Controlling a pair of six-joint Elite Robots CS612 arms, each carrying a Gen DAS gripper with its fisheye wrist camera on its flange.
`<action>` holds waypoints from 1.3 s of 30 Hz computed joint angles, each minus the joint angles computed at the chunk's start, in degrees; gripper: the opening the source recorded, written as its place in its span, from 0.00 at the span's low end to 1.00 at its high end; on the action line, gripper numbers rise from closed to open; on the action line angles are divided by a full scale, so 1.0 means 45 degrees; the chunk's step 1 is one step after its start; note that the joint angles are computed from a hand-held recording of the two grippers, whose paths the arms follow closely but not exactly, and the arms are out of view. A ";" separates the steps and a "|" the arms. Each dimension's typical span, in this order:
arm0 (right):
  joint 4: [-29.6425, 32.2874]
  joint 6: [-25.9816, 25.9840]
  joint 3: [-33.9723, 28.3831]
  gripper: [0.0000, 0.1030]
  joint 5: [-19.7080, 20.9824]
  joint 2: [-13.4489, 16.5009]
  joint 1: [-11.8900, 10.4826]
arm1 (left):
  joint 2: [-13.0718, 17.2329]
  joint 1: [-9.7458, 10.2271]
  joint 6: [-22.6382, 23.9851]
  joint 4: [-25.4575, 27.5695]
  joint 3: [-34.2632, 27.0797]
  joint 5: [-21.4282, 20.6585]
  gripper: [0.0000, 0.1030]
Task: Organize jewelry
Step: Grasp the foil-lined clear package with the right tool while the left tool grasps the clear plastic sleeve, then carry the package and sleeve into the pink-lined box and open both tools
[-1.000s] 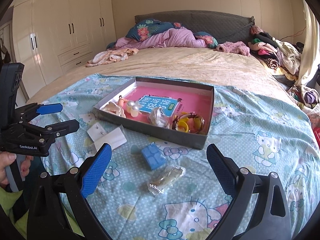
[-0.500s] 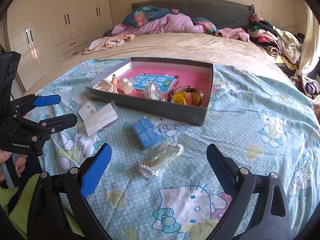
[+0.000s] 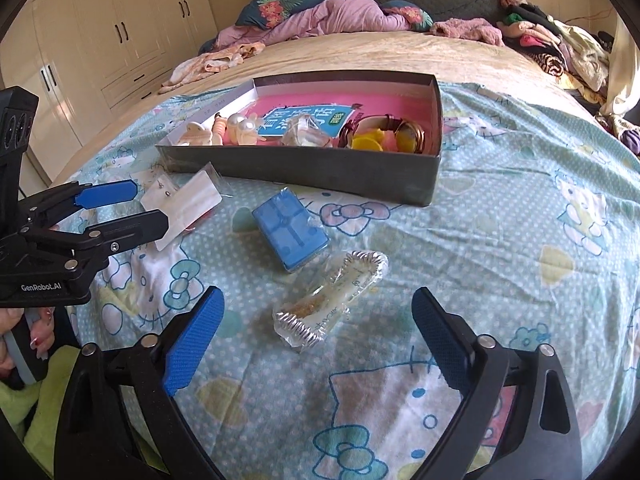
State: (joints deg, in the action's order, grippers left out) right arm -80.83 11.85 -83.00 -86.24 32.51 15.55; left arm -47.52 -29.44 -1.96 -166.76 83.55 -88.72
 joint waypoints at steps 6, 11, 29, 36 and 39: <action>-0.0172 0.0045 0.0257 0.50 -0.0023 0.0056 -0.0006 | 0.0146 0.0027 0.0090 0.0144 -0.0224 0.0031 0.72; -0.0352 -0.0017 0.0030 0.43 0.0260 0.0180 -0.0139 | 0.0345 0.0011 0.0344 0.0544 -0.0532 0.0186 0.66; -0.1041 -0.0034 -0.0552 0.42 0.0368 0.0179 -0.0332 | 0.0143 0.0141 0.0153 0.0415 -0.0457 -0.0614 0.36; -0.1306 -0.0423 -0.0318 0.42 0.0553 -0.0042 -0.0241 | -0.0221 0.0246 -0.0176 -0.0146 -0.0050 -0.0661 0.36; -0.1447 -0.0616 -0.0134 0.42 0.0690 -0.0165 -0.0169 | -0.0324 0.0290 -0.0299 -0.0397 0.0061 -0.0623 0.36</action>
